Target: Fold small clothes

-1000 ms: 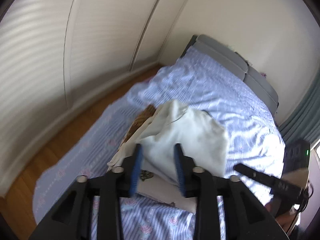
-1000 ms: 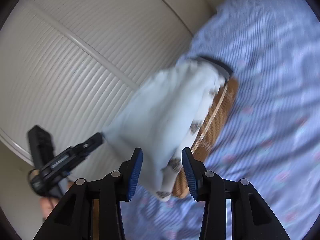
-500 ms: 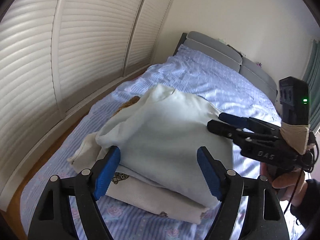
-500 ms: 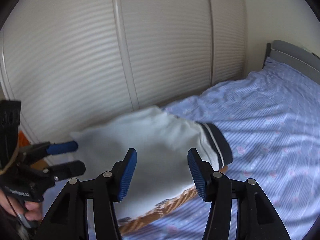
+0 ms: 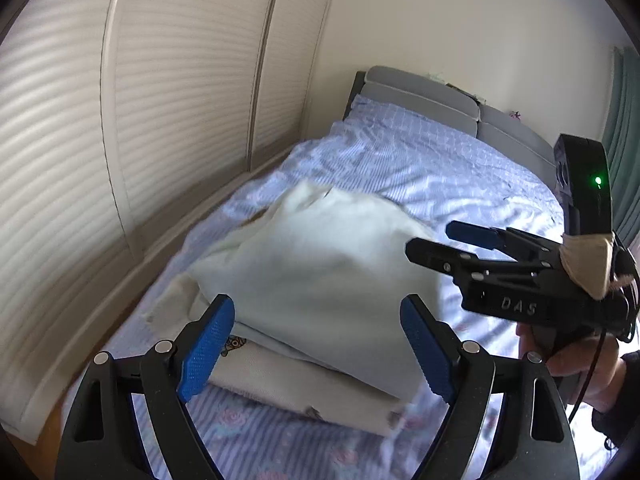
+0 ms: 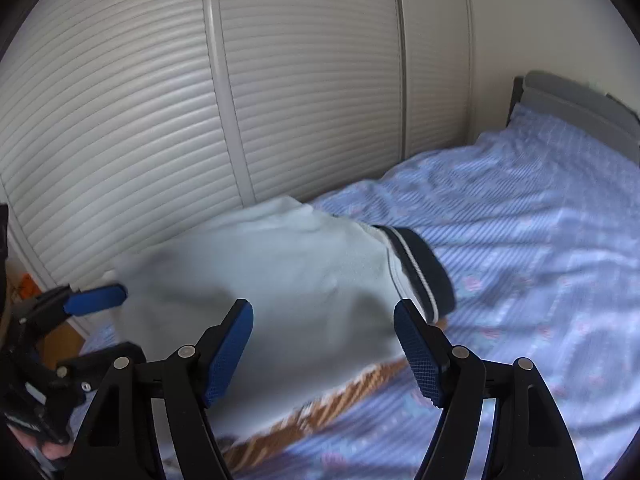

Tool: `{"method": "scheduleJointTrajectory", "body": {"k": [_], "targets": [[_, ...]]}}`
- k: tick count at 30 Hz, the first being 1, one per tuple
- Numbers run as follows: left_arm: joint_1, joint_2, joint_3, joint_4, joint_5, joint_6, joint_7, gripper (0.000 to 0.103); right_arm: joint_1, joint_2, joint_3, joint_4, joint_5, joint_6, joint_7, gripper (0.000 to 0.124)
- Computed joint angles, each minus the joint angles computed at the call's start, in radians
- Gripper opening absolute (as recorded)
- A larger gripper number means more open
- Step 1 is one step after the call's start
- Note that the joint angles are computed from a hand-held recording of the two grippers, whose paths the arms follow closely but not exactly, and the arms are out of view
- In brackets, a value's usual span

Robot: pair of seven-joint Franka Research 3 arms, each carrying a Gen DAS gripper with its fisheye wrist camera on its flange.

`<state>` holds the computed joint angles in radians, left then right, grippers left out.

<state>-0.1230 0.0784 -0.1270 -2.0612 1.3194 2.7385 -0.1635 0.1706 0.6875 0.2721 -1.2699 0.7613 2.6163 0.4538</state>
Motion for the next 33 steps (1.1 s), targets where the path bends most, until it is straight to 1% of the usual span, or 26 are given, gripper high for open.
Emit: {"method": "scheduleJointTrajectory", "body": {"k": [2, 4, 6, 9, 11, 13, 17, 20, 21, 23, 25, 31, 33], "targets": [[-0.017, -0.036, -0.019, -0.008, -0.044, -0.051, 0.043, 0.086, -0.035, -0.080, 0.025, -0.104, 0.058, 0.047, -0.047, 0.073], [-0.034, -0.073, -0.044, -0.012, -0.104, -0.098, 0.098, 0.087, -0.060, -0.165, 0.031, -0.200, 0.115, 0.075, -0.078, 0.073], [-0.050, -0.106, -0.067, -0.014, -0.139, -0.146, 0.130, 0.087, -0.079, -0.261, 0.022, -0.297, 0.175, 0.083, -0.110, 0.073], [-0.081, -0.155, -0.112, -0.010, -0.171, -0.228, 0.150, 0.089, -0.113, -0.420, 0.007, -0.452, 0.311, 0.094, -0.199, 0.073], [-0.109, -0.179, -0.150, 0.004, -0.187, -0.299, 0.159, 0.090, -0.125, -0.535, -0.015, -0.558, 0.402, 0.104, -0.256, 0.073], [-0.135, -0.190, -0.180, 0.022, -0.199, -0.355, 0.168, 0.090, -0.131, -0.643, -0.050, -0.650, 0.478, 0.083, -0.295, 0.073], [-0.201, -0.187, -0.239, 0.072, -0.213, -0.464, 0.175, 0.091, -0.121, -0.845, -0.138, -0.826, 0.569, 0.070, -0.365, 0.073], [-0.257, -0.158, -0.272, 0.125, -0.215, -0.547, 0.164, 0.091, -0.114, -0.979, -0.205, -0.947, 0.569, 0.077, -0.371, 0.074], [-0.281, -0.140, -0.285, 0.150, -0.210, -0.586, 0.158, 0.091, -0.117, -1.021, -0.230, -0.985, 0.559, 0.075, -0.358, 0.074], [-0.326, -0.104, -0.295, 0.195, -0.203, -0.626, 0.155, 0.092, -0.128, -1.094, -0.276, -1.052, 0.516, 0.067, -0.316, 0.074], [-0.371, -0.074, -0.298, 0.229, -0.204, -0.660, 0.145, 0.092, -0.146, -1.162, -0.321, -1.116, 0.472, 0.070, -0.283, 0.074], [-0.508, 0.049, -0.287, 0.366, -0.208, -0.719, 0.160, 0.092, -0.210, -1.316, -0.454, -1.249, 0.331, 0.079, -0.227, 0.074], [-0.560, 0.102, -0.279, 0.424, -0.187, -0.749, 0.162, 0.092, -0.232, -1.353, -0.492, -1.279, 0.287, 0.094, -0.211, 0.078]]}}
